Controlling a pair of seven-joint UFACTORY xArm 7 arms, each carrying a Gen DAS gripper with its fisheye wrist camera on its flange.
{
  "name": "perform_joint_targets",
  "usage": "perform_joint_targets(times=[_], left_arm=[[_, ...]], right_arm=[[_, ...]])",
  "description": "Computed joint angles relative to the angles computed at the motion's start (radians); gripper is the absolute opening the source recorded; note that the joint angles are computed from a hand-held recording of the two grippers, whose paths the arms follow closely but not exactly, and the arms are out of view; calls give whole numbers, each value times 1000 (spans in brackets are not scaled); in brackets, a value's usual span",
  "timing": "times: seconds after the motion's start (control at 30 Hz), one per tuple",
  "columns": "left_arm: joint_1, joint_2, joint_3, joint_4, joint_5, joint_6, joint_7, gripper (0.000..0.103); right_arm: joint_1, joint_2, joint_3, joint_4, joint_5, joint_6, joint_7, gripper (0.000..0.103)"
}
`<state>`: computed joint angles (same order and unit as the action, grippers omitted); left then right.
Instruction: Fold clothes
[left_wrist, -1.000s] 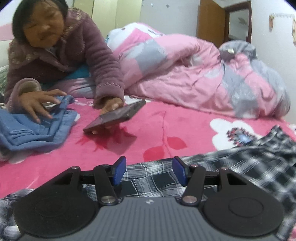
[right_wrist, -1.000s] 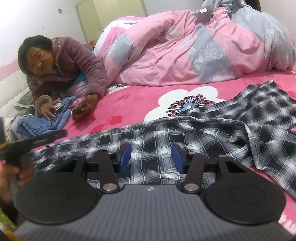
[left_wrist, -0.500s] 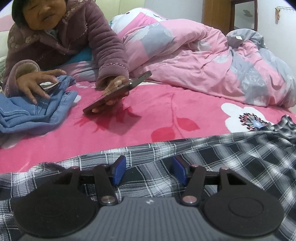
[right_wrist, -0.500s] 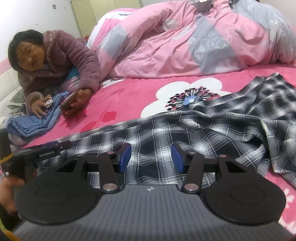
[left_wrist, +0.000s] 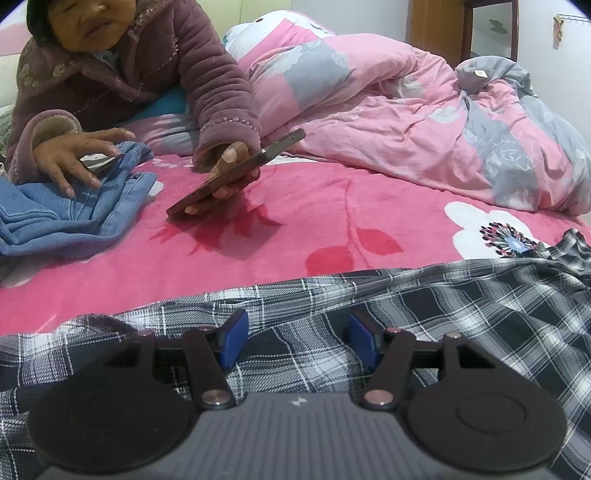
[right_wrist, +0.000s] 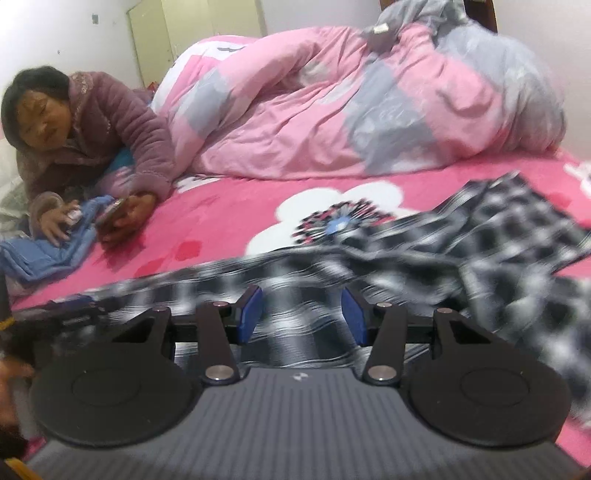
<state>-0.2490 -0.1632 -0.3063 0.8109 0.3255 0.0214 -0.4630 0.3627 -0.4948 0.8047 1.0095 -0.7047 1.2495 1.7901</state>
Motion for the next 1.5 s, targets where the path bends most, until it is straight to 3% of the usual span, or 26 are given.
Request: perform_joint_targets(times=[0.13,0.3,0.5,0.63,0.7,0.8,0.97,1.2,1.5], left_arm=[[10,2,-8,4,16,2,-12,61],[15,2,-11,1,30,-1,-22,62],[22,3,-16,2,46,-2,-33,62],[34,4,-26,2,65,-3,-48,62],[42,4,-33,3,80,-2,-60,62],[51,3,-41,5,102,1,-77,62],[49,3,-37,5,116,1,-86,63],[54,2,-41,7,134,4,-102,63],[37,2,-25,2,110,-4,-84,63]], right_arm=[[57,-76,-87,-54,13,52,-150,46],[82,-160,-222,-161,55,29,-407,45],[46,-296,-291,-283,104,-53,-494,41],[-10,-421,-316,-366,106,1,-567,43],[-45,-515,-339,-412,148,70,-565,43],[-93,-711,-381,-490,281,133,-433,43],[-130,-999,-404,-618,463,122,-260,43],[-235,-1136,-398,-730,582,44,-136,43],[-286,-1168,-352,-748,606,27,-17,41]])
